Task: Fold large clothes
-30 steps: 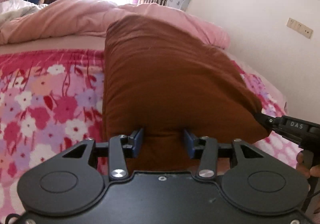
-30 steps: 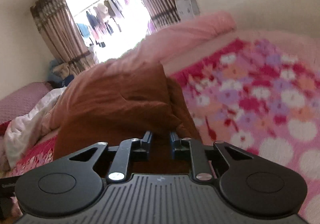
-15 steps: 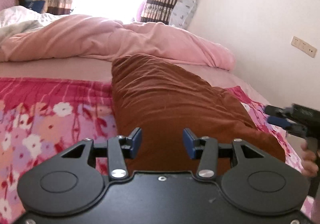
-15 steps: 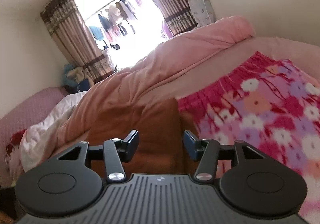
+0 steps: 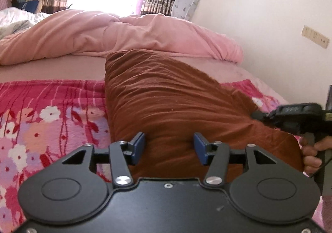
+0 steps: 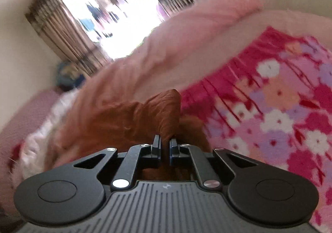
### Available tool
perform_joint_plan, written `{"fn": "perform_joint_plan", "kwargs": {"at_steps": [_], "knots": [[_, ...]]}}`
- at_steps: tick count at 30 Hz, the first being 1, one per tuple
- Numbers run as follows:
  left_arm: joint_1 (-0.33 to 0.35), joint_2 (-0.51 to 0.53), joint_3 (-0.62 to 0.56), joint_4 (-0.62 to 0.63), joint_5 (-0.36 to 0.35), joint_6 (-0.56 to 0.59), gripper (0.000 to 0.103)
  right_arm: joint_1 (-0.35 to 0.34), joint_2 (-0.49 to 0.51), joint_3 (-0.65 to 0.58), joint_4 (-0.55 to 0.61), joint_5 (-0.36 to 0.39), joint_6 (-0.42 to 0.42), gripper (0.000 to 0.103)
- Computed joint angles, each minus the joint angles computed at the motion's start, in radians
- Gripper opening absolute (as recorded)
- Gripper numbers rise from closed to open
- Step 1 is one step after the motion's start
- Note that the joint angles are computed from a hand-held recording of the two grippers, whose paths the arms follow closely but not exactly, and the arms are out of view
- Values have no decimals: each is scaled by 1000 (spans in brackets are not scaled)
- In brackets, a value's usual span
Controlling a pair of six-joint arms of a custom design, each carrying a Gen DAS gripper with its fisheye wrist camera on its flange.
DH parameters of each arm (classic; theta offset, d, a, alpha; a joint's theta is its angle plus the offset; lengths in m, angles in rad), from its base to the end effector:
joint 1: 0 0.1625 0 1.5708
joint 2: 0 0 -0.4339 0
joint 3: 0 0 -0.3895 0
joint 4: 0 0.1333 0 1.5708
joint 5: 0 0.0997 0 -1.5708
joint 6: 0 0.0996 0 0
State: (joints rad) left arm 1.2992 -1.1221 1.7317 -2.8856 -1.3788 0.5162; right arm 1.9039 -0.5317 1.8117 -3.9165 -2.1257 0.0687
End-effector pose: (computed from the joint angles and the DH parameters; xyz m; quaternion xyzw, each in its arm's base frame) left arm -0.0268 -0.6640 0.3206 0.3280 0.8753 -0.3302 0.1312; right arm 0.2752 -0.5482 0.0556 -0.0287 -0.8395 0.5258 0.1337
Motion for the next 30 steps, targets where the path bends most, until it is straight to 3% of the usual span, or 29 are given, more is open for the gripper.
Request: {"fn": "perform_joint_plan", "kwargs": {"at_steps": [2,3,5,6,10,13,17,19,21,23,28,30], "knots": [[-5,6,11,-31,25,26,58,-25,7,-5,46,-6,39,14],[-7,3,15,-37,29,35,58,-30,11,1,19,7,39,17],[-6,-19,19,-20,25,15,58,-23,13,24,-67,20,48,37],[-5,-40,29,-11,20,6,56,-11,4,45,-93,19,50,39],[33,-160,133,-25,-32,16,56,62,-21,158,-231,-42,-1,63],[78,-250,213,19,-82,0,56,89,-21,277,-378,-25,52,65],[92,-295,313,-23,-44,42,56,75,29,370,-518,13,195,67],[85,-283,337,-52,-12,46,55,51,46,377,-521,51,239,66],[71,-258,358,-119,36,60,48,39,58,353,-501,63,267,66],[65,-231,371,-195,64,80,47,37,69,321,-486,68,251,66],[72,-209,359,-234,41,82,42,66,79,252,-427,27,224,66],[67,-197,354,-248,50,107,29,76,89,232,-424,3,209,66]]}}
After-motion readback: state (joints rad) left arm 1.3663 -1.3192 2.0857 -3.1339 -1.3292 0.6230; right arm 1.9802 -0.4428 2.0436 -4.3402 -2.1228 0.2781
